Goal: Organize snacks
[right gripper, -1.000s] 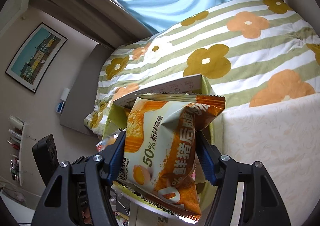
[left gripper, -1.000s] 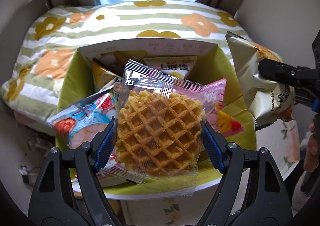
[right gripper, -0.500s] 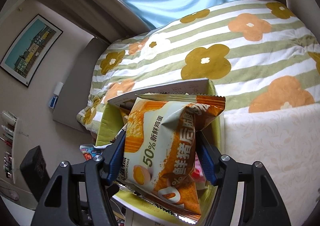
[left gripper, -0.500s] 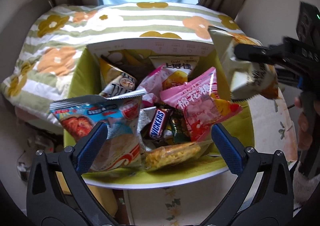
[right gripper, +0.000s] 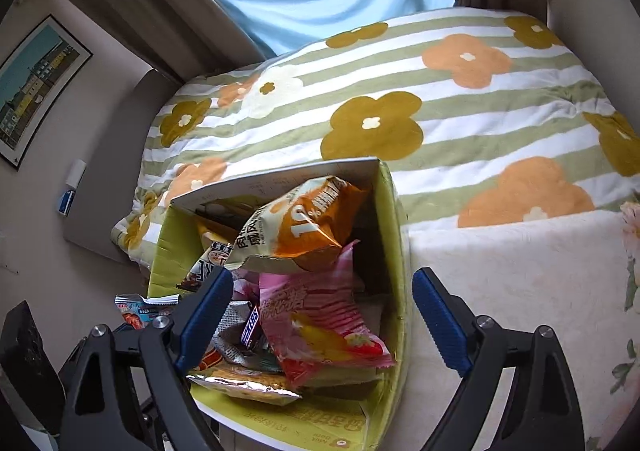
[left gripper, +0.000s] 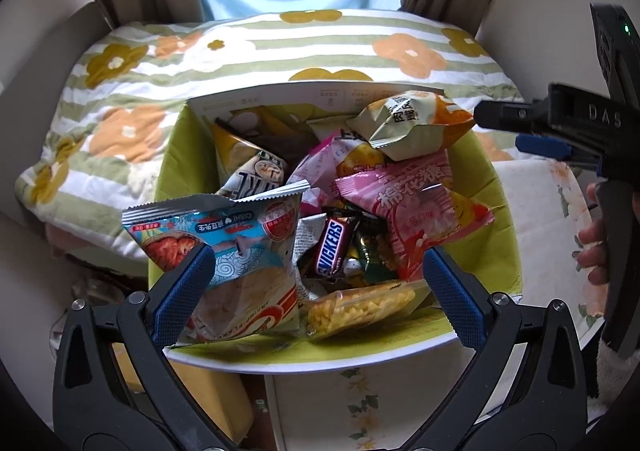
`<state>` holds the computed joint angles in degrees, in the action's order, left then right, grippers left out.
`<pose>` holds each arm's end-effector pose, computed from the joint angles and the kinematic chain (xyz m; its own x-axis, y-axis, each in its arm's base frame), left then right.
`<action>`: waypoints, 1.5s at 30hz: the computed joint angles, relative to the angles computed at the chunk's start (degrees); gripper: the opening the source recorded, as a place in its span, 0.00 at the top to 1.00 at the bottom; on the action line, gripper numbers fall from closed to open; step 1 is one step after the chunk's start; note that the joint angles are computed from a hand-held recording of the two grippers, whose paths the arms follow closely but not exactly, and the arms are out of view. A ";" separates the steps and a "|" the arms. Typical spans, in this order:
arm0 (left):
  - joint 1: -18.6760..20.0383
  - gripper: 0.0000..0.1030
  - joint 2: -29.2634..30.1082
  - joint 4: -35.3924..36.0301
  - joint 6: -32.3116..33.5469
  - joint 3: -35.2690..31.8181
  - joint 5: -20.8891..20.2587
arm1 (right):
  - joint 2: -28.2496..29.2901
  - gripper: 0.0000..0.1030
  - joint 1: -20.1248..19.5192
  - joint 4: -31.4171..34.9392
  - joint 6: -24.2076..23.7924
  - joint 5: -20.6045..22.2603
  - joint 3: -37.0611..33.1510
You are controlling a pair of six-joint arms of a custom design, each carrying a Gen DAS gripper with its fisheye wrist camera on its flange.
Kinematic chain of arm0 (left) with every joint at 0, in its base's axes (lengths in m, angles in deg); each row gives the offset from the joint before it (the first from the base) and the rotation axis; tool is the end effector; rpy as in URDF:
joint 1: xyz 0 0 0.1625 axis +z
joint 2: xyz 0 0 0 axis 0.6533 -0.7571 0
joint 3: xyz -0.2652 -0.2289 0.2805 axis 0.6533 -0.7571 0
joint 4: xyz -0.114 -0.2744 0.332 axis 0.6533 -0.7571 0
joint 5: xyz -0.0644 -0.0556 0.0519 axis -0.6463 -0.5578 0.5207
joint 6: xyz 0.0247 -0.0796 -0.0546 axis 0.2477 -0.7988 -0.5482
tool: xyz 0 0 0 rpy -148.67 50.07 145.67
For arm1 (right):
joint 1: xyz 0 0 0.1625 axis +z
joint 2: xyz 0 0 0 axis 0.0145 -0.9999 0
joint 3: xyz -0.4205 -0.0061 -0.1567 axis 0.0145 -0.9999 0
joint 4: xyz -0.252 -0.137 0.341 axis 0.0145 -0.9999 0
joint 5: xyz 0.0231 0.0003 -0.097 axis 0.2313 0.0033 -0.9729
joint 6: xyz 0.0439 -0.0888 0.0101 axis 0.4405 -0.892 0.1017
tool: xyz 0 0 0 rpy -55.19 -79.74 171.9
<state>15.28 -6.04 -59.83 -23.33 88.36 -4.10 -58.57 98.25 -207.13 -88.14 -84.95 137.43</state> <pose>-0.2723 -0.7720 0.2065 -0.7122 0.1739 -0.6801 0.4529 0.8540 -0.2559 0.2331 -0.8400 0.2140 -0.9408 -0.0255 0.3380 -0.1719 0.8954 -0.4108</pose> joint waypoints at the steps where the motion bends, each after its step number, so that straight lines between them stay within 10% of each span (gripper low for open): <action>1: 0.01 0.00 -0.08 -0.55 0.64 0.09 -0.32 | -0.25 0.13 0.05 -0.66 0.16 -0.33 0.58; 13: -3.45 0.00 -3.52 -9.57 4.70 4.75 0.36 | -6.40 0.13 3.08 -11.56 -2.82 -3.87 9.99; 29: -17.12 0.00 -13.53 -33.22 6.15 24.22 8.65 | -23.46 0.10 11.27 -43.47 -20.19 -15.45 35.61; 45: -24.35 0.00 -18.32 -35.33 -1.81 36.21 13.37 | -28.44 0.10 13.42 -58.85 -27.44 -21.18 48.88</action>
<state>-9.08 -24.37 -95.16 -25.14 124.57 9.27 -87.02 111.67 -265.98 -115.59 -106.13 186.32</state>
